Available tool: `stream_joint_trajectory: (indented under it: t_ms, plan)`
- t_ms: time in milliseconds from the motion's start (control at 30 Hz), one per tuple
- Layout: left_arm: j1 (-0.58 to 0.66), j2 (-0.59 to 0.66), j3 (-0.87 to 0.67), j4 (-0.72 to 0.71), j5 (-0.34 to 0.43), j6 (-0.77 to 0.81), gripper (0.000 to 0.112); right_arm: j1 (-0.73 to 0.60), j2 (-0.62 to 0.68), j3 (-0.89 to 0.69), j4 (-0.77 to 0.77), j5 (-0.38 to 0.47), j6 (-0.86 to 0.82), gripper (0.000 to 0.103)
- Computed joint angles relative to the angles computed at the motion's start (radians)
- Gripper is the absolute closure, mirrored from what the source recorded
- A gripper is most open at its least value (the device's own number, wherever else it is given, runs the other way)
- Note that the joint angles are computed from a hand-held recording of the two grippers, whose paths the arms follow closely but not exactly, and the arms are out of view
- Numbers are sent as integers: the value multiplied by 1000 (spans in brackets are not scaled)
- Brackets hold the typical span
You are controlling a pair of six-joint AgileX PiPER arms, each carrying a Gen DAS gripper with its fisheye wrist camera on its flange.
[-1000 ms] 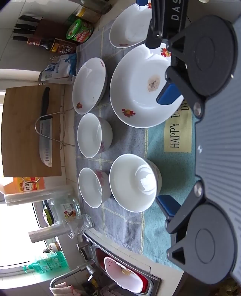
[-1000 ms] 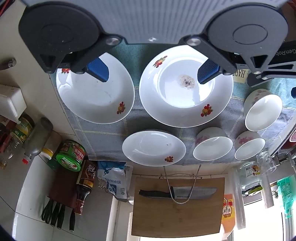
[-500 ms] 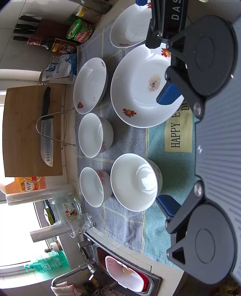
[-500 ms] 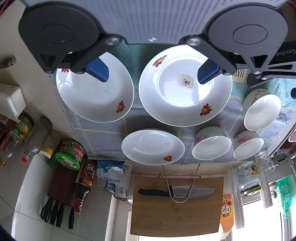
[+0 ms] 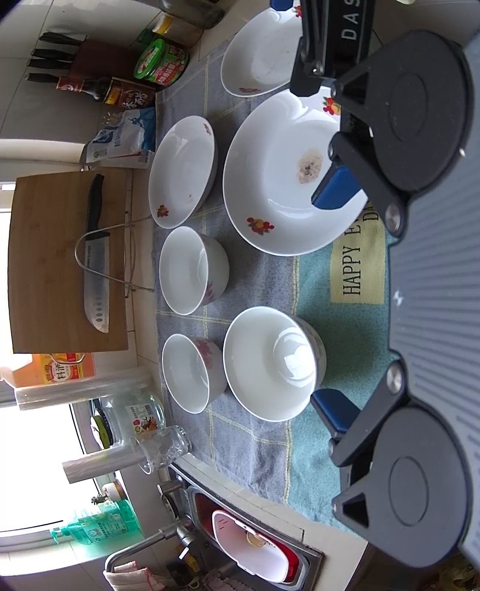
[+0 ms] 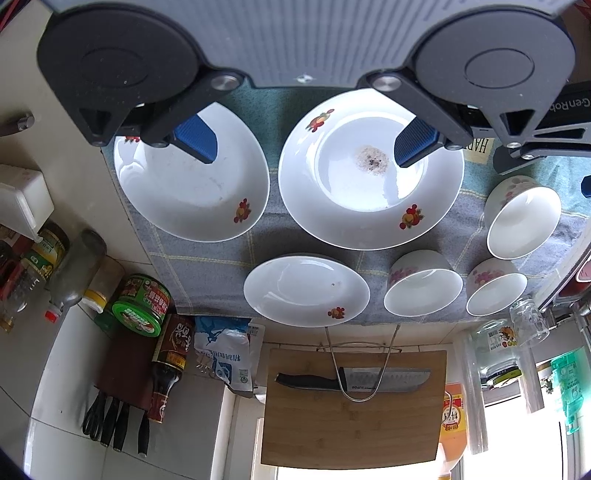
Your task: Organize plates and bowls
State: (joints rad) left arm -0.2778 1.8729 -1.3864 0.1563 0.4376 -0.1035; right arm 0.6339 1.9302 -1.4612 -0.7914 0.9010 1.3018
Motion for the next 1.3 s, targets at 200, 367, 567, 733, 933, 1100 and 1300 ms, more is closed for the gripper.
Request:
stream_joint_trajectory:
  t_ms: [200,367,567,733,933,1100,1300]
  plan:
    - [0,0,-3,1,4,0,10,-1,1,-1,3,-2,-1,0]
    - [-4,0,-1,15,2,-16,10,-2,2,-1,1,-4,0,0]
    - [-4,1,1,21,-3,-24,10,-1,2,-2,-2,-5,-1,0]
    - [-3,3,1,23,-5,-27,10,-1,8,-10,-1,-4,-5,0]
    - [-3,3,3,22,-7,-26,10,1,8,-10,-3,-2,-3,0]
    - [1,4,5,17,-13,-18,10,1,9,-12,-4,-3,-2,0]
    - [10,1,7,-5,-17,11,10,6,10,-12,-9,0,6,0]
